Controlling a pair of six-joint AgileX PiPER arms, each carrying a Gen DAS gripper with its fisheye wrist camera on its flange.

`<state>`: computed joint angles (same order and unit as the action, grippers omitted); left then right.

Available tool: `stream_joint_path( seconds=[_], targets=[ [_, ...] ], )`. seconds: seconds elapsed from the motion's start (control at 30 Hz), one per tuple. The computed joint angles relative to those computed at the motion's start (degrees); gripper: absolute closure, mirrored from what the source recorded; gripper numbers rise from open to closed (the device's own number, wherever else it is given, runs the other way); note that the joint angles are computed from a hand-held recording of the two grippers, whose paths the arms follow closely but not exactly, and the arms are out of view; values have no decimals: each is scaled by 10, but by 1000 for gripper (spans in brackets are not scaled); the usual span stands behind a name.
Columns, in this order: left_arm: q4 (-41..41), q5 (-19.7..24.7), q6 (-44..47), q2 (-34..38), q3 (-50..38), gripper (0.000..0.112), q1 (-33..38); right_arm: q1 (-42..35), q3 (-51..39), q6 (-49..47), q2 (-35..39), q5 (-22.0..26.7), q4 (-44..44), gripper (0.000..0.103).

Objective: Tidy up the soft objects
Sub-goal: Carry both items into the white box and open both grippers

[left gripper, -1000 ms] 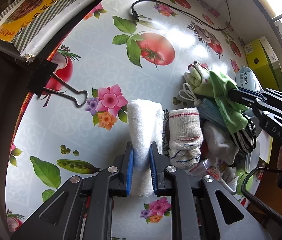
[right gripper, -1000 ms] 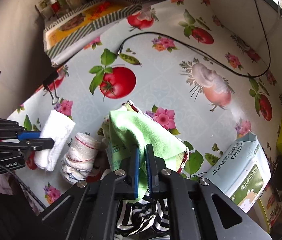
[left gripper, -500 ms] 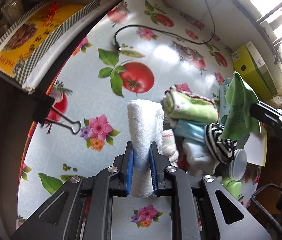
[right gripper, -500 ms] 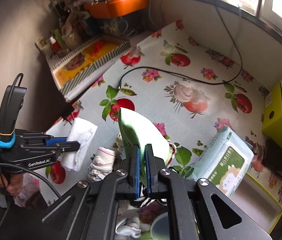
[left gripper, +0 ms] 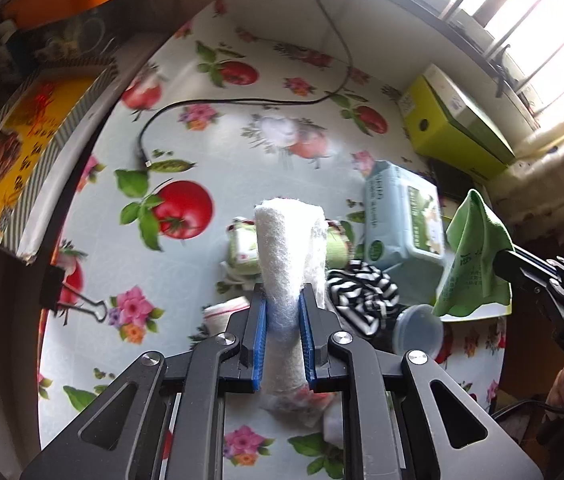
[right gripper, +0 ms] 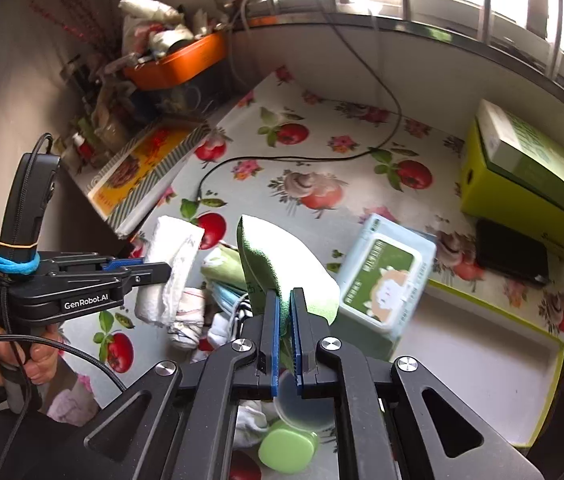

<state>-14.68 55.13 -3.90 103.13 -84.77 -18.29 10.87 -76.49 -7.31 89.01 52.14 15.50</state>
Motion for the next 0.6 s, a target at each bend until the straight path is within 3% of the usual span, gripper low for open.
stream_joint_path(
  seconds=[0.6],
  targets=[
    [7,63,-21,80,-165,97,-110,-142,110,-36,-90,-19,48,98]
  ],
)
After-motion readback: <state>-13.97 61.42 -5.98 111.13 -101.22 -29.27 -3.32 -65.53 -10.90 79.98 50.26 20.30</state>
